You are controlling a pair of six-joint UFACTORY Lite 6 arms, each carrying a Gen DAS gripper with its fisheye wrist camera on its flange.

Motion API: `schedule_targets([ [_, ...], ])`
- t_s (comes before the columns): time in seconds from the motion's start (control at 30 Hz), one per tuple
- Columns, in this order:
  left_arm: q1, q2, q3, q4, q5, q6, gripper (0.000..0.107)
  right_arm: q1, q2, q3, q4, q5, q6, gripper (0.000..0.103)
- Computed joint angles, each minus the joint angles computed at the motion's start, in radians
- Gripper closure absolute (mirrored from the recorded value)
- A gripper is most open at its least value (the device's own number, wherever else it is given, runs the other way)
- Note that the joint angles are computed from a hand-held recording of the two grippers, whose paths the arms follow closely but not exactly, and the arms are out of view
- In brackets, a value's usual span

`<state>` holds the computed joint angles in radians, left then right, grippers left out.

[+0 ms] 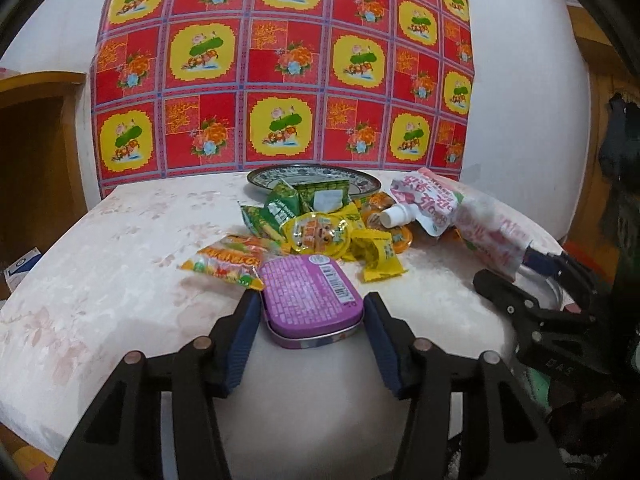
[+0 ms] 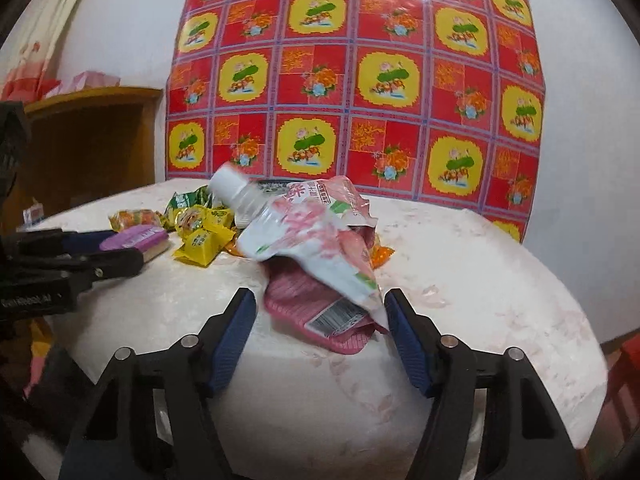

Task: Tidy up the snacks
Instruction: 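Grasp the purple tin with the left tool while the right tool grasps a pink pouch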

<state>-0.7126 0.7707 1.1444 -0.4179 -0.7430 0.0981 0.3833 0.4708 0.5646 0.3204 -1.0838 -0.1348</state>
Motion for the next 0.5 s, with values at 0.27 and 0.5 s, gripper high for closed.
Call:
schedule_targets([
  [0.27,-0.002,-0.012,-0.053,0.044,-0.061,-0.041,0.051,0.055,-0.062,-0.05,0.055,-0.066,-0.176,0.023],
  [0.5,0.009,-0.026,-0.08,0.099,-0.075,-0.085,0.051,0.067,-0.061,-0.051,0.024,-0.066,-0.187,0.043],
])
